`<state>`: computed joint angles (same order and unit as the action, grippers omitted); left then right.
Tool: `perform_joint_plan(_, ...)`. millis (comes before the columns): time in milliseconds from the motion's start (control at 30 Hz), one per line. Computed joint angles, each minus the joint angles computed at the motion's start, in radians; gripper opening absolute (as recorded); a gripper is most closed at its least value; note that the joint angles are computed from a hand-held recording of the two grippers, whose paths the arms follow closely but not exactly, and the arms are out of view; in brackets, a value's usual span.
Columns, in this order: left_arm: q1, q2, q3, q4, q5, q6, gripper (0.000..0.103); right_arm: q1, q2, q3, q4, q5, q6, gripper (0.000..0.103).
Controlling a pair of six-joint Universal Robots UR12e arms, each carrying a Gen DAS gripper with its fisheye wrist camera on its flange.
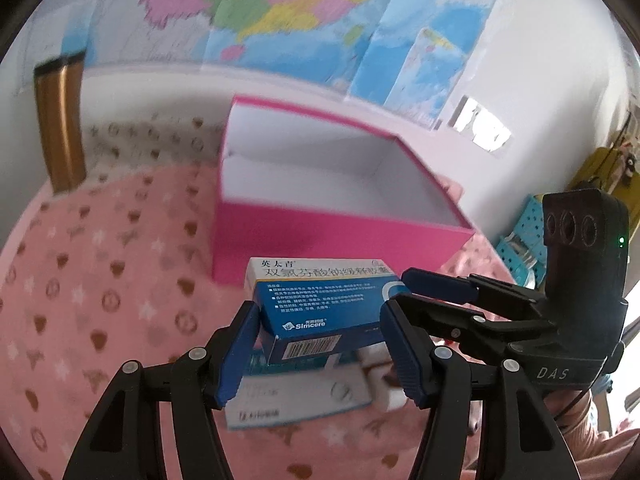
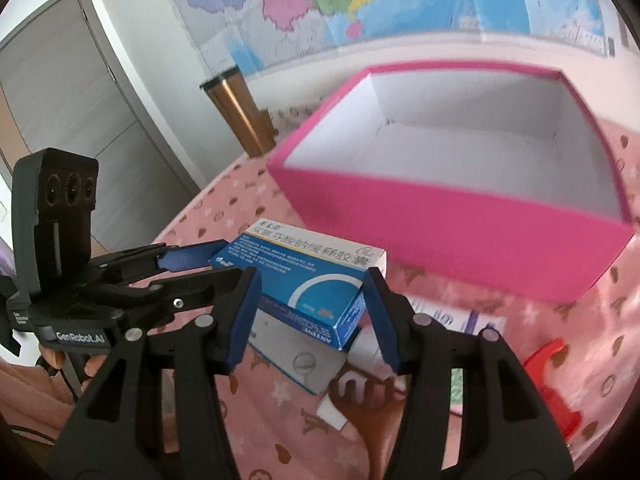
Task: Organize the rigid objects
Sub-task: 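Grasp the blue medicine box with the left gripper and lift it, then lower the blue medicine box into the pink box and open the left gripper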
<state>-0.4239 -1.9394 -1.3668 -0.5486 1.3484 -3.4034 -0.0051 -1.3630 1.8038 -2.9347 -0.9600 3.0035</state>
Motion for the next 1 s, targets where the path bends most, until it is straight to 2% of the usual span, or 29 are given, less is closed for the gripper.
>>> perform_joint_plan(267,-0.003,-0.031,0.077,0.019,-0.001,0.039,0.063,-0.016,-0.004,-0.019,-0.082,0.004,0.033,0.056)
perform_joint_plan(400,-0.009,-0.054,0.123,0.032,0.035,0.068,0.063,-0.014,0.006,-0.048,-0.100,-0.005,0.046,0.056)
perform_joint_plan(500,-0.003,-0.079,0.167,0.024,0.026,0.067,0.063,-0.016,0.021,-0.076,-0.110,-0.004,0.063,0.056)
perform_joint_plan(767,0.016,-0.145,0.251,-0.031,0.005,0.056,0.063,-0.018,0.090,-0.170,-0.059,0.001,0.097,0.056)
perform_joint_plan(900,0.027,-0.168,0.268,-0.069,-0.005,0.031,0.063,-0.011,0.125,-0.215,0.008,-0.009,0.094,0.056)
perform_joint_plan(1000,0.026,-0.176,0.272,-0.081,0.027,0.024,0.063,-0.008,0.152,-0.247,0.067,0.003,0.085,0.056)
